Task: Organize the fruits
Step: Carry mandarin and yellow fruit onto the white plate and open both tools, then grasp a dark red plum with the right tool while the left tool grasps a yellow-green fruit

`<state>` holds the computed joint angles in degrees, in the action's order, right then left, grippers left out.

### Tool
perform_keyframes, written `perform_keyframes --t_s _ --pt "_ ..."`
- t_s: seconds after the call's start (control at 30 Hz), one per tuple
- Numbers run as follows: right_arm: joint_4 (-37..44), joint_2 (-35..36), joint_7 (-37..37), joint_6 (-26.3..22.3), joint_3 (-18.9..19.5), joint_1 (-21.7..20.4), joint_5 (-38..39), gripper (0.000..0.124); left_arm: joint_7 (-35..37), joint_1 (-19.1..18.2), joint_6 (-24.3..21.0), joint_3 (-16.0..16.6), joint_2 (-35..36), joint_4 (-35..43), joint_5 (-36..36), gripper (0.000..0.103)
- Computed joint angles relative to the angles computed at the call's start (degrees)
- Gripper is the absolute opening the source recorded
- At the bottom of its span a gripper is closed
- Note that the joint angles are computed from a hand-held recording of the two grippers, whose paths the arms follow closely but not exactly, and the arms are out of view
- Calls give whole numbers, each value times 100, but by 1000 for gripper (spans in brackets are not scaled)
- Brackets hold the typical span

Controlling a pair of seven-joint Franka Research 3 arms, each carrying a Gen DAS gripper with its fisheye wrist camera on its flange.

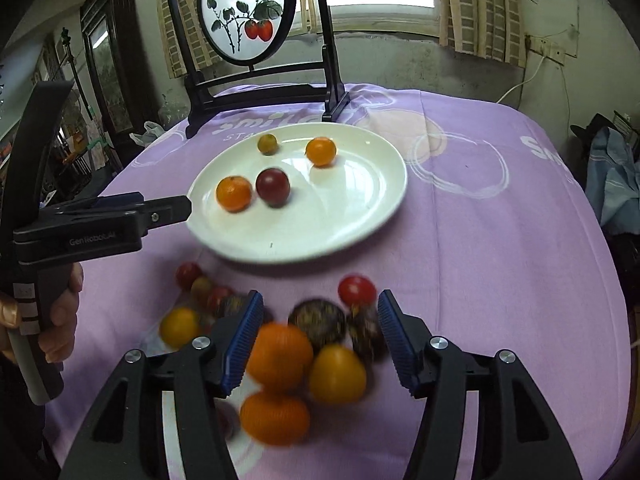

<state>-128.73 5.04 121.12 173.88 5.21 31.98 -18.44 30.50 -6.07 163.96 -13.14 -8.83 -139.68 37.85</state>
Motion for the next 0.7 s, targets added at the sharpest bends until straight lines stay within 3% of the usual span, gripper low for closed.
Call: perform_keyframes --t_s 0.27,0.37,0.53,0.7 --pt "-1110 -703 -989 317 552 -79 1353 60 -325 -161 -54 -320 -866 -1033 21 89" --pt "-1288 -784 -1459 337 697 39 2004 60 -165 -310 44 -231 -1027 -1329 -283 89" --pt "-1275 -698 -1551 164 909 106 2026 60 -118 -266 213 -286 -1195 -1645 -518 90" --pt "-1009 -452 -1082 -57 894 154 1383 60 -157 -82 468 -307 -1148 -1756 -575 90"
